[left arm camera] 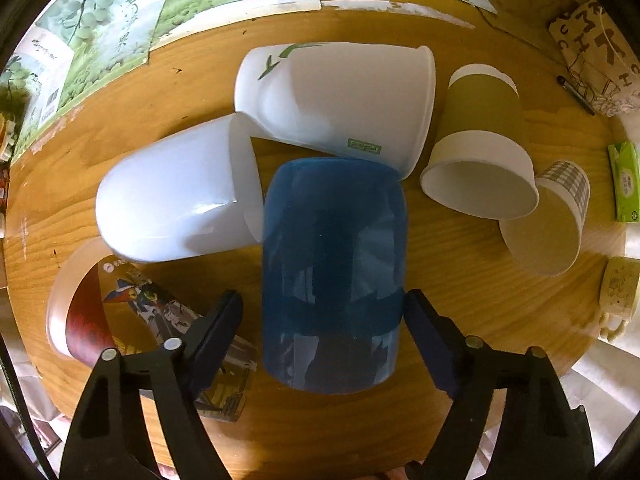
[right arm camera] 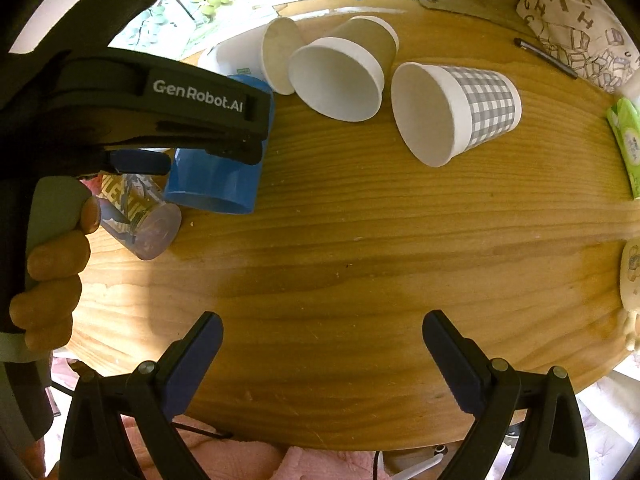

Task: Flip cup upright
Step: 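Close the left gripper around the body of the blue cup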

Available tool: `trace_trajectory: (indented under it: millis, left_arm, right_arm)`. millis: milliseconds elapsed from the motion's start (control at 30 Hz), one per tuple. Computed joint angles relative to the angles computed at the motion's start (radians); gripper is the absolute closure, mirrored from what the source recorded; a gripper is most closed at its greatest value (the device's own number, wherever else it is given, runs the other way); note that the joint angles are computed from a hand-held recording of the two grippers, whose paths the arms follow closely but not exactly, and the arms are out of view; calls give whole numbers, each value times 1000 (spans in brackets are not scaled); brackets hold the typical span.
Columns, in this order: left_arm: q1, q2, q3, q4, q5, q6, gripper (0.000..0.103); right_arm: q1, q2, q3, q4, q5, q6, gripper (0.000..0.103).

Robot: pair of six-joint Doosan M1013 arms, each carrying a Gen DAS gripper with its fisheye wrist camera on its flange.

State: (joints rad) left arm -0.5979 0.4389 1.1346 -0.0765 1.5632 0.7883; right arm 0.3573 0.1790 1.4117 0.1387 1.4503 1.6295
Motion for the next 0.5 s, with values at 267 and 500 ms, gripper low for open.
trace_trajectory:
  millis: [267,500]
  left_arm:
    - [-5,31,-31,-7,4,24,26]
    - [-9,25,-20,3,-4,55,27]
  right_arm:
    - [-4,-7,16,-3,-8,28,3]
    - [-4,-22,41,-1,-21,52,3]
